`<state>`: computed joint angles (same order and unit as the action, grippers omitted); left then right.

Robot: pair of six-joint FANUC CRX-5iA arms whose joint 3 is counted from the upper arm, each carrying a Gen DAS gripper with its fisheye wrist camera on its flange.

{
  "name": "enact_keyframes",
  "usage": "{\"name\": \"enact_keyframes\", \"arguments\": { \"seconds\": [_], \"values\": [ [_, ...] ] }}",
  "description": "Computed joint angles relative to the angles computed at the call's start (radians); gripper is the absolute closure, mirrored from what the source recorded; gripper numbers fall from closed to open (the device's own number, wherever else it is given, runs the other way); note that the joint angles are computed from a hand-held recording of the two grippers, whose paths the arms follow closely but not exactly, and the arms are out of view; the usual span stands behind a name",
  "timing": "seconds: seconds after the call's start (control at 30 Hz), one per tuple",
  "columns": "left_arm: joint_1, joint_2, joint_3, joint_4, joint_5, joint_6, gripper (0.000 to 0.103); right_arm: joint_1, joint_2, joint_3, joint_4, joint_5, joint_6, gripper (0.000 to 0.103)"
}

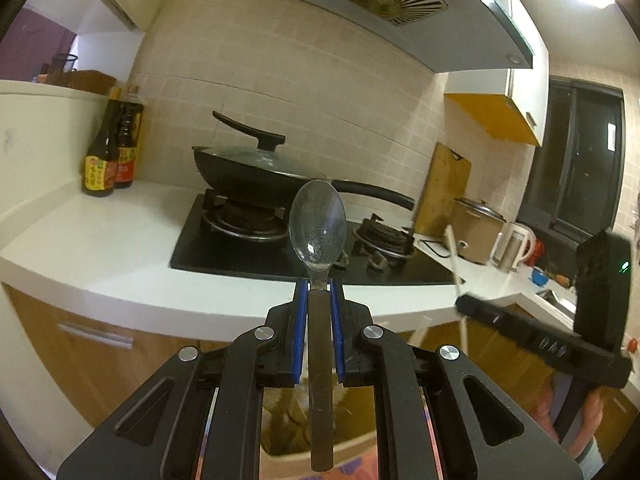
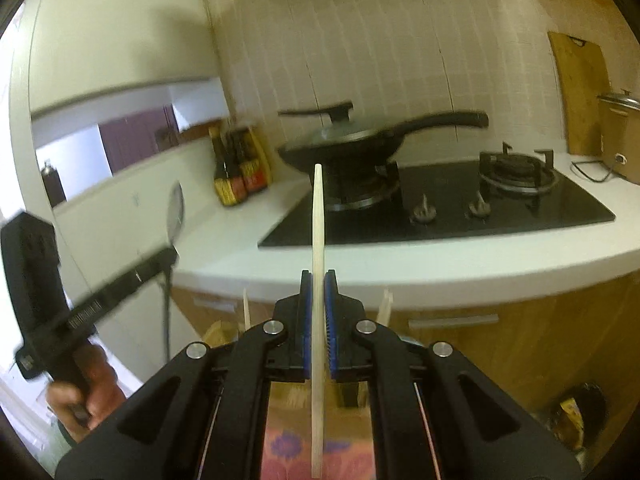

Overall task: Organize utensils
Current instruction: 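Carry the chopstick and spoon to the caddy and lower them in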

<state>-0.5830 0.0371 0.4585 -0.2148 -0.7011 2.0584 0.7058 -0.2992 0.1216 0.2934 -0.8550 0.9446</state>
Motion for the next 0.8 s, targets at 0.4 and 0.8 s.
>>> {"name": "enact_keyframes", "arguments": {
  "seconds": [0.4, 0.8],
  "values": [
    [0.034, 0.002, -0.096, -0.010, 0.119, 0.056, 0.094, -0.027, 0.018, -0.170, 0.335, 0.243, -0.314, 0.099],
    [0.027, -0.036, -0.171, -0.006, 0.151, 0.057, 0.093, -0.003, -0.028, -0.326, 0.562, 0.256, -0.468, 0.096]
  ]
}}
